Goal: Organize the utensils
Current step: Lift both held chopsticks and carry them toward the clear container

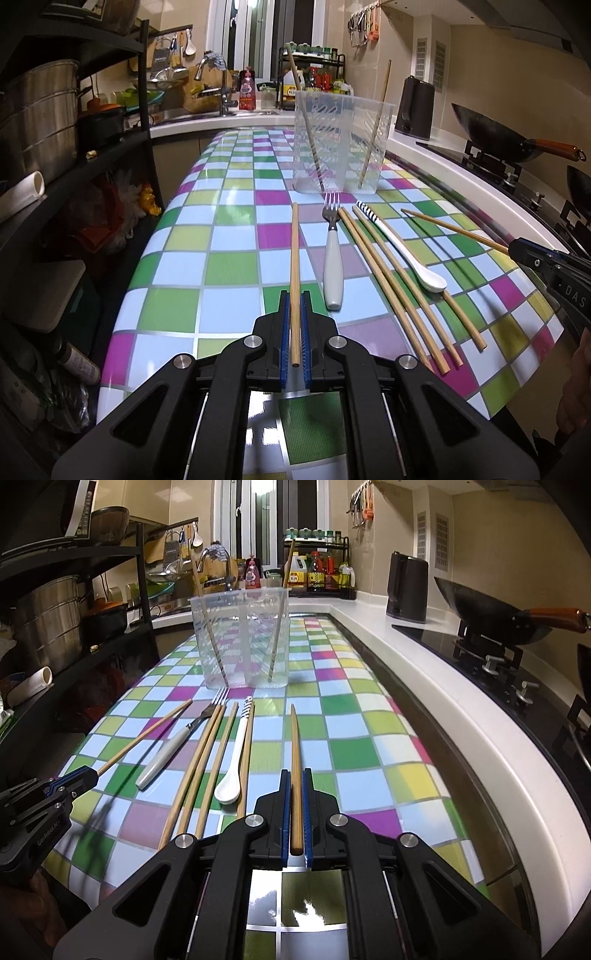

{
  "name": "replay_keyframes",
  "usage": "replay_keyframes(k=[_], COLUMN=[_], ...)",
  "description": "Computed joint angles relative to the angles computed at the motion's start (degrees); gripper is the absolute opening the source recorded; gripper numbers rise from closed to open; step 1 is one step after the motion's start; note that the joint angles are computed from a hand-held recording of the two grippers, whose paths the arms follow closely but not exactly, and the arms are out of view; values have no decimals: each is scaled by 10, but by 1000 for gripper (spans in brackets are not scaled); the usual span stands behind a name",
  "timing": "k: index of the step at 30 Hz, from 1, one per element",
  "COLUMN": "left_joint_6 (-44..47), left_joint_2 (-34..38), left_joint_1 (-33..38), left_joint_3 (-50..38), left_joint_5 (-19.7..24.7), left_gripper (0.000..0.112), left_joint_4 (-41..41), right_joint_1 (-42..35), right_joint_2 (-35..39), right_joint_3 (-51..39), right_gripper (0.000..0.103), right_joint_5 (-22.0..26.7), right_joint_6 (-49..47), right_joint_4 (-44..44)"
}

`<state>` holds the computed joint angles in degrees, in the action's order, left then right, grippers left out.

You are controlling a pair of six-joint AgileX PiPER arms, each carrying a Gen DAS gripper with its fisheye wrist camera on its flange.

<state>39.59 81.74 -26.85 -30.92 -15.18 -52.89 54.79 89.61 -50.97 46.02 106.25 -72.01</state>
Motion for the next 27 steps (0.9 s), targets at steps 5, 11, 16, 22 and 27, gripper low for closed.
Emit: replay_keyframes(k=[5, 11, 16, 22, 27], left_joint_6=[7, 39, 70, 103, 138], left_joint_2=[-19, -39, -52, -63, -70], left_joint_1=[-9, -34, -47, -43, -39], left_joint_3=[6, 9, 6, -12, -33], left_joint_5=[-21, -61, -87, -82, -80], left_gripper=[6, 6, 6, 6, 6], left_joint_4=[-3, -28, -48, -70, -93], right_joint_1=[7, 13, 14, 5, 1], right_joint_2=[-16, -28, -38, -54, -64], right_joint_3=[-1, -6, -13, -27, -42], right_gripper=[6, 6, 6, 6, 6], right_joint_5=[17, 30, 41, 43, 44], right_joint_6=[-6, -10, -19, -34, -49], right_joint_4=[-9, -22, -33, -41, -46])
